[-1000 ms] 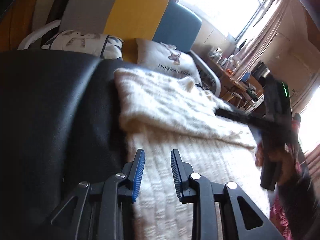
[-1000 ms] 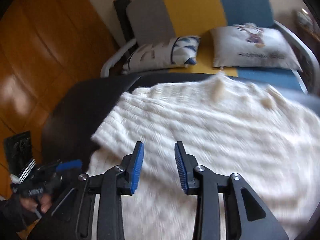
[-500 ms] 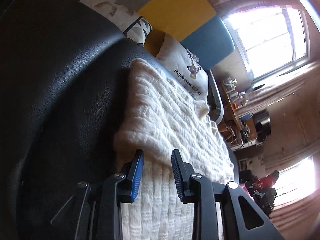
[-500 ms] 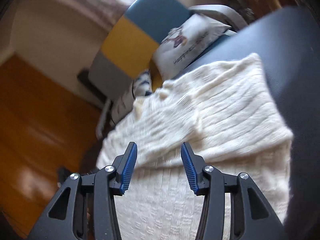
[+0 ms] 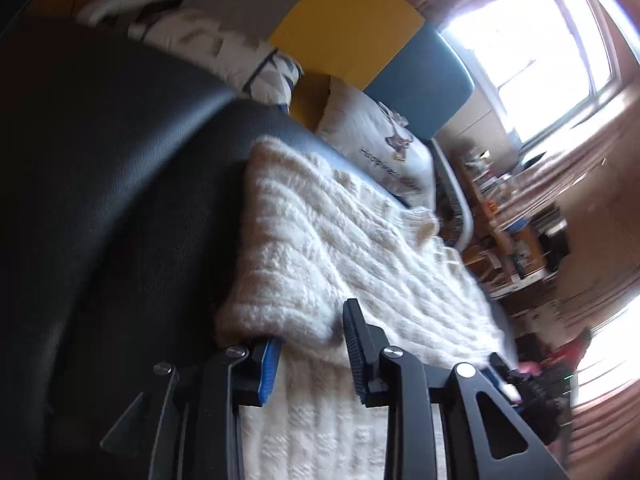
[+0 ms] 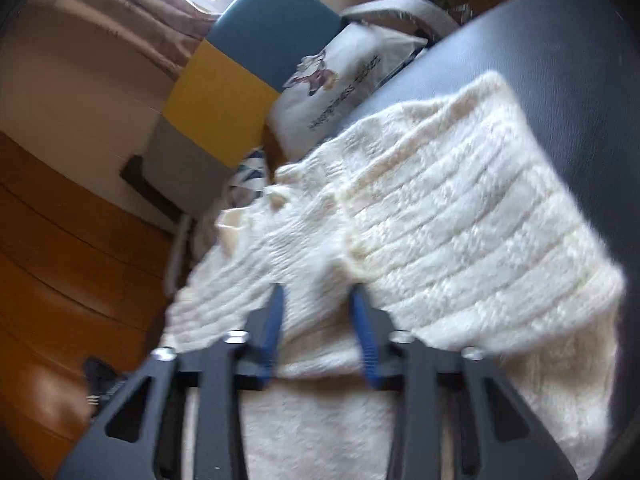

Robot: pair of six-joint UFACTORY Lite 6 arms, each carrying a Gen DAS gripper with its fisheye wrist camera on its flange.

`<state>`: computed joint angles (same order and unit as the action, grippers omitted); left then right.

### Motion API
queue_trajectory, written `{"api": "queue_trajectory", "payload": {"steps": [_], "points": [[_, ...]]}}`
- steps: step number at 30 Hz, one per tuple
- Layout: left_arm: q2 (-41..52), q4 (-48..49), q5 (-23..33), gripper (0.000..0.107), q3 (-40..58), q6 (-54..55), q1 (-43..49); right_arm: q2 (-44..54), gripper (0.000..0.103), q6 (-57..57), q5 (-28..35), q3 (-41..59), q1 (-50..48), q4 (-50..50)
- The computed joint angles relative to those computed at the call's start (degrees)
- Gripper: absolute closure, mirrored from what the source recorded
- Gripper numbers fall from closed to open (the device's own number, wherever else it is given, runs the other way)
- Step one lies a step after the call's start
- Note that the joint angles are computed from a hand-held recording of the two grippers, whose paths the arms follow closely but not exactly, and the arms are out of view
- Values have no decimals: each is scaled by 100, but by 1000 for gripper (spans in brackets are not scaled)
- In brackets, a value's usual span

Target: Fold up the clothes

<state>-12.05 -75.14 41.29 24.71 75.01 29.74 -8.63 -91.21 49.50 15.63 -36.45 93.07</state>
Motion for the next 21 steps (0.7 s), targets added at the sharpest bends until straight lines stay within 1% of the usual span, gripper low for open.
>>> {"api": "queue_trajectory", "payload": {"steps": [1, 2, 4, 6, 7, 9, 10, 11, 12, 14, 15, 17, 21], "points": [[-50, 1, -184, 82, -2, -12, -137, -107, 84, -19, -252, -7, 199, 129], [-160, -6, -307, 88, -39, -2, -221, -207, 86, -42, -510, -10, 402, 261], [-722, -32, -434, 93, -243, 115, -306, -794, 88, 196, -1129, -41, 892, 194], [-1429, -75, -437, 95, -473, 253, -396, -1443, 93, 596, -1242, -103, 932, -267], [-1769, -40, -454, 95, -567, 219, -480, -1892, 94, 891, -1164, -129, 841, -619], [-1835, -36, -427, 95, -612, 237, -584, -2527, 94, 1327, -919, -86, 588, -1146], [-1761, -35, -487, 95, -628, 262, -665, -2517, 94, 1404, -1004, -48, 574, -1287], [-1618, -19, -729, 95, -633, 228, -854, -2427, 94, 1424, -1071, 8, 553, -1410], [-1412, 8, -855, 95, -609, 176, -953, -2344, 94, 1455, -1143, 63, 535, -1538], [-905, -56, -823, 95, -567, 213, -871, -1915, 93, 1230, -1034, 43, 357, -1521], [-742, -139, -730, 94, -573, 352, -734, -1754, 91, 1042, -828, -14, 159, -1454], [-644, -193, -556, 93, -587, 519, -525, -1394, 91, 673, -408, -111, -252, -1368], [-584, -19, -535, 89, -458, 315, -631, -796, 91, 278, -10, -235, -324, -1052]]}}
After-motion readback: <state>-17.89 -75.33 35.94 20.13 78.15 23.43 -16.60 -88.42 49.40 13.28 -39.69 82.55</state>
